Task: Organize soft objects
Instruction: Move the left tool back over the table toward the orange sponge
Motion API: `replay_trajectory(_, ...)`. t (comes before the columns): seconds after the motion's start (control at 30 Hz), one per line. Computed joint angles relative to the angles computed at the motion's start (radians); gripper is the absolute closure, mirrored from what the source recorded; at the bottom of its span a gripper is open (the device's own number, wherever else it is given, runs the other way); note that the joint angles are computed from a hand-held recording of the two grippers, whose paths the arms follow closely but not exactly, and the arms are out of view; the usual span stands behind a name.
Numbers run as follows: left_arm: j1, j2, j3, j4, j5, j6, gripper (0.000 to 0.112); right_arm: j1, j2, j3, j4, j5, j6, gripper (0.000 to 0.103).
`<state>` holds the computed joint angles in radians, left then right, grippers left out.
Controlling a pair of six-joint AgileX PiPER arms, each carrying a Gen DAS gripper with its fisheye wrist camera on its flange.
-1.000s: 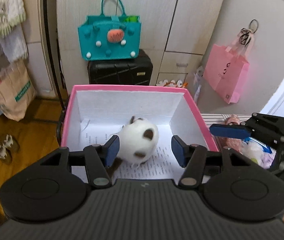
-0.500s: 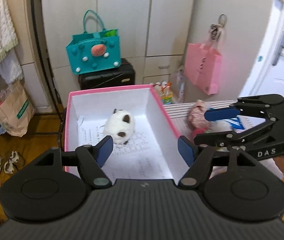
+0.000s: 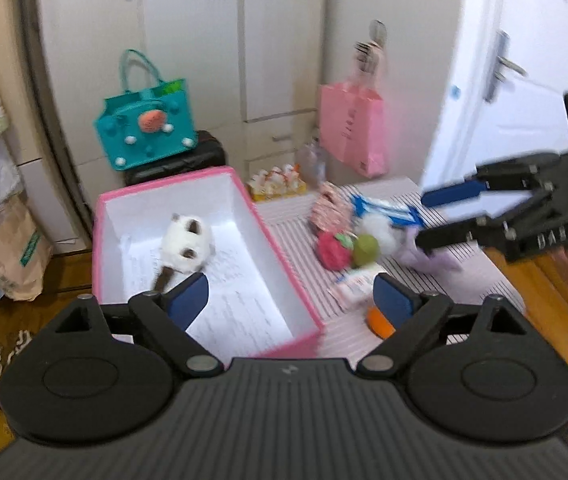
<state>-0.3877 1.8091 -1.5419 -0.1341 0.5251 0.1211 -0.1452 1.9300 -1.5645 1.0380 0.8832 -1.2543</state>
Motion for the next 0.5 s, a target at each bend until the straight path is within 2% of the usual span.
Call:
replay_trajectory(0.13, -0.040, -0.017, 0.056, -0.029, -0.025, 0.052, 0.022, -0.053, -0.074, 0.119, 0.038, -0.024, -0.089, 0.036)
replay_trajectory(0.33, -0.116, -0.044, 0.140, 0.001, -0.074, 0.073, 0.021, -0.117, -0.156, 0.262, 0.076, -0.064, -0.178, 0.030)
replay_trajectory(0.5, -0.161, -0.016, 0.138, 0.058, -0.102, 0.021, 0.021, -0.166, -0.192, 0.355, 0.127, -0.081, -0.255, 0.026)
